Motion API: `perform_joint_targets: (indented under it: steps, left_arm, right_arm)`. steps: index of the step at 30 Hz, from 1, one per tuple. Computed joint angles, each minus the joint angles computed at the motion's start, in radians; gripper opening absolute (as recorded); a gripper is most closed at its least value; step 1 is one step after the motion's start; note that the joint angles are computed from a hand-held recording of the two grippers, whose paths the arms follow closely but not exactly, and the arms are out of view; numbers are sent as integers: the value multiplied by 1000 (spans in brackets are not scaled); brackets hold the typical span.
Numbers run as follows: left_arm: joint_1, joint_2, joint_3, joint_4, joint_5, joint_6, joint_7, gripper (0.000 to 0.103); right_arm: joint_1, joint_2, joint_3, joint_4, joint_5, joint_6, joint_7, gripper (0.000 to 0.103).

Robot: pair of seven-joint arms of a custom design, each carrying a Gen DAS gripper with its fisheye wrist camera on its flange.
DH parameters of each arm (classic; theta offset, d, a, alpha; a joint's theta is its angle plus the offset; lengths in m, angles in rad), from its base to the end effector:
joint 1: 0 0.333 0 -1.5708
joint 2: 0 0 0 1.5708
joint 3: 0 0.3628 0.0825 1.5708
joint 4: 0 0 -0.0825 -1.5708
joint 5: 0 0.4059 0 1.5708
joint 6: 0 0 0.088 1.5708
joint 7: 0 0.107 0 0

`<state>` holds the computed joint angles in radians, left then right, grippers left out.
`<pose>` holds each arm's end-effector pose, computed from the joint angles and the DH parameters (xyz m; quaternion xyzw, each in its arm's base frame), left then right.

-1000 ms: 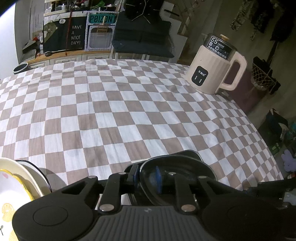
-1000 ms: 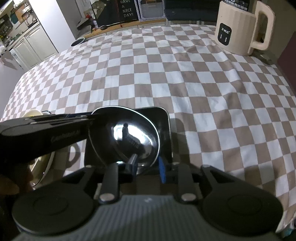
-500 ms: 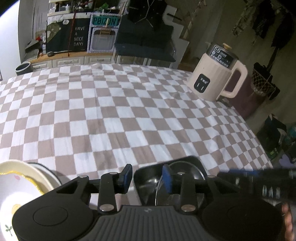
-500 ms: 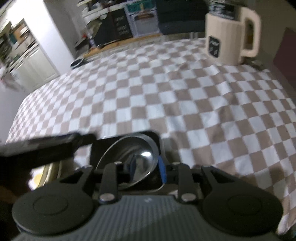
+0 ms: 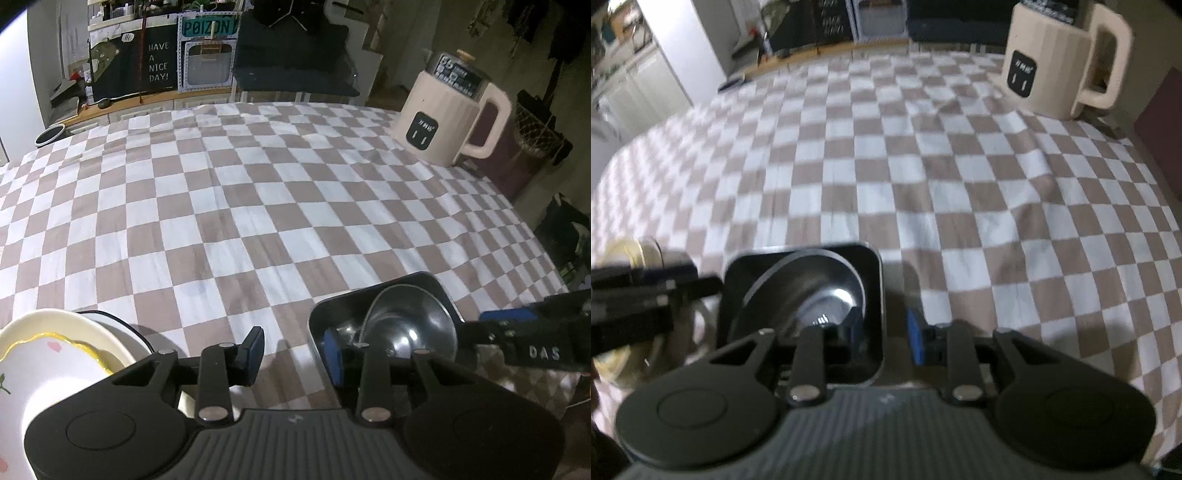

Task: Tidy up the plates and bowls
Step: 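Lower the steel oval bowl into the steel tray with both tools, then lift the steel tray holding the oval bowl and carry it toward the stacked bowls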

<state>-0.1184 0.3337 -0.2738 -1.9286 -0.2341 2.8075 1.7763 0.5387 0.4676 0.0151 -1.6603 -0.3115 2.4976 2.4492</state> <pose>0.6491 -0.2379 0.4133 -0.5454 0.7864 -0.2758 0.0890 0.6343 0.3924 0.4069 -0.6509 0.7286 -0.1235 0.1737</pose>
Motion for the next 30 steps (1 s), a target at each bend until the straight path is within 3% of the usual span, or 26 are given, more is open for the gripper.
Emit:
perform_joint_targets:
  steps: [5, 13, 21, 30]
  left_arm:
    - [-15, 25, 11, 38, 30, -63, -20, 30]
    - [8, 32, -21, 52, -32, -128, 44, 13]
    - [7, 18, -11, 54, -84, -202, 48, 13]
    - [1, 12, -3, 44, -106, -188, 57, 9]
  right_arm:
    - [-2, 17, 11, 13, 10, -39, -38, 32]
    - [-18, 25, 11, 7, 32, 30, -86, 11]
    - [-37, 44, 25, 21, 94, 36, -174, 7]
    - [-20, 36, 14, 17, 95, 35, -171, 6]
